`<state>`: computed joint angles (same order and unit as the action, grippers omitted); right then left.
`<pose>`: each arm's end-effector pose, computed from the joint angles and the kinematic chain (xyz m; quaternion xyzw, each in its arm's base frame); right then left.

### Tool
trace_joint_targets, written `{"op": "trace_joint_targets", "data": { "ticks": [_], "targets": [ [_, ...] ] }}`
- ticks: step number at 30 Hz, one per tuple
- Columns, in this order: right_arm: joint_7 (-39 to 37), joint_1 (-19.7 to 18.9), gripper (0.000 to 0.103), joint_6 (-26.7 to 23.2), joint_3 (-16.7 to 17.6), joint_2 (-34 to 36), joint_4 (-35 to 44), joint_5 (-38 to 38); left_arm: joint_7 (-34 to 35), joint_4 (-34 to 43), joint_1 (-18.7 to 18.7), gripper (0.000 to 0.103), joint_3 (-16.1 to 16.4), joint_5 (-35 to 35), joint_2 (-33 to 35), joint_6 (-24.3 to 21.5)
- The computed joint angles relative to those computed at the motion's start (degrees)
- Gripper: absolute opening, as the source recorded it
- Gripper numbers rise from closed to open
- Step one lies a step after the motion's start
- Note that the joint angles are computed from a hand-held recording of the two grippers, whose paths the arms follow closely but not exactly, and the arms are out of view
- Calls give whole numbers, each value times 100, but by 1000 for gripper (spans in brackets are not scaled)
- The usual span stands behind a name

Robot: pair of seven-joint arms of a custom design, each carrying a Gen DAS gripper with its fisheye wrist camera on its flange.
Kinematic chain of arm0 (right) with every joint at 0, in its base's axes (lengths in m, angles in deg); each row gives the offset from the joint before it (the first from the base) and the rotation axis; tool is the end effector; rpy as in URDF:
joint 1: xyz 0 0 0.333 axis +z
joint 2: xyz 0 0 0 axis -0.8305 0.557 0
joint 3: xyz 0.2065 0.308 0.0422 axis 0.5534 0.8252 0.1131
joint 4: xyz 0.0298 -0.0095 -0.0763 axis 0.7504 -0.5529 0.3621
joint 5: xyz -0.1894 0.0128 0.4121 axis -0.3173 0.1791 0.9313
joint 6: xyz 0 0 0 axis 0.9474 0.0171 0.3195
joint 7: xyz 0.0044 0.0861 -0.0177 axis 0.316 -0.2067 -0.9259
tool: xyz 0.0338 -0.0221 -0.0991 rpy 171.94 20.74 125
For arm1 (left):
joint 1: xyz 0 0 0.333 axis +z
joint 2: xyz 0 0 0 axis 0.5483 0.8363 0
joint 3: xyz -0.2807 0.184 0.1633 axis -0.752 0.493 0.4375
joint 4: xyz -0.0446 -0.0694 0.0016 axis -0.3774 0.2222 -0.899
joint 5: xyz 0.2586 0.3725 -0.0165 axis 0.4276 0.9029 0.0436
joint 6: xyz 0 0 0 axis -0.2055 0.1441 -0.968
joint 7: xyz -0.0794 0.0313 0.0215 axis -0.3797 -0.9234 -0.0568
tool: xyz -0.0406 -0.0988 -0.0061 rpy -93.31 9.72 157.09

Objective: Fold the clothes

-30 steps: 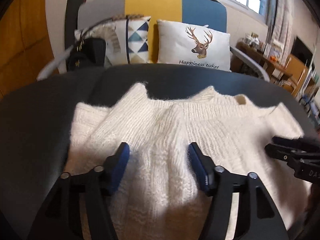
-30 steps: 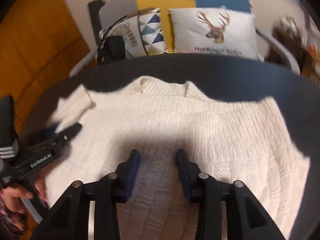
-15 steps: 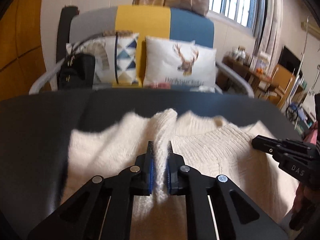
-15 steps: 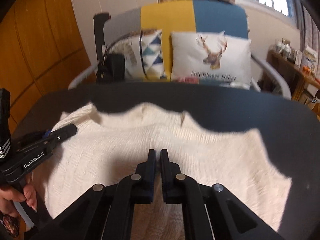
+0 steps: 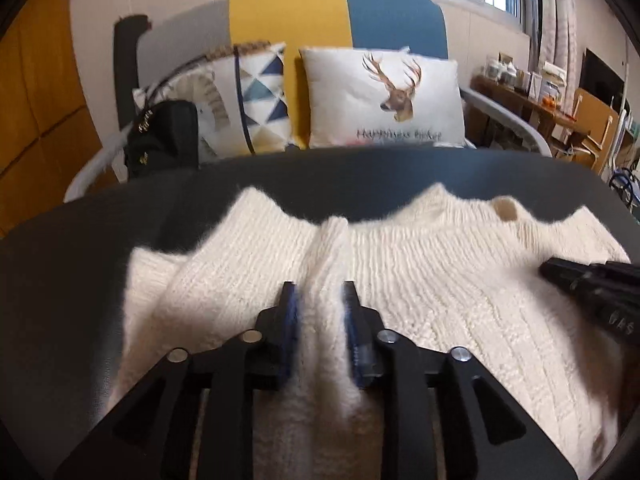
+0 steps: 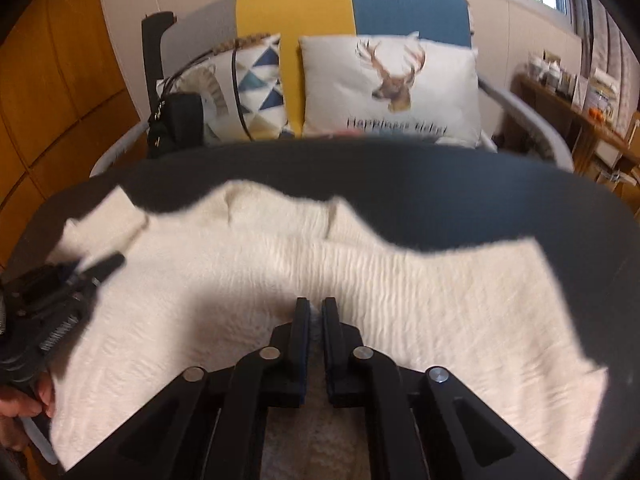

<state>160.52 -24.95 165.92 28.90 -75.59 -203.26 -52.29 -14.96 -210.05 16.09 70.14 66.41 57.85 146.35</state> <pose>0.5206 0.4343 0.4690 -0.7713 0.5392 -0.1284 0.3128 0.4681 -0.3490 0.4724 -0.6818 0.6216 -0.2330 0.3074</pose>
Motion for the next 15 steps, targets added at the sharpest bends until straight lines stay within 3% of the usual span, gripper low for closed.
{"op": "trace_joint_targets", "data": {
  "ticks": [4, 7, 10, 12, 15],
  "targets": [
    [-702, -265, 15, 293, 251, -12, -159, 980, -179, -263, 118, 49, 123, -201, -175, 620],
    [-1155, -356, 15, 452, 354, -29, -254, 1599, -784, -700, 366, 49, 121, -116, -599, 1392],
    [-1141, -268, 15, 434, 257, -31, -241, 1600, -1132, -965, 632, 49, -97, -136, -971, 1222],
    [-1002, -205, 15, 405, 170, -28, -218, 1475, -672, -1060, 613, 49, -142, -444, -1101, 839],
    [-694, -125, 15, 309, 58, -74, -210, 1229, -452, -1246, 686, 49, -287, -433, -1371, 747]
  ]
}}
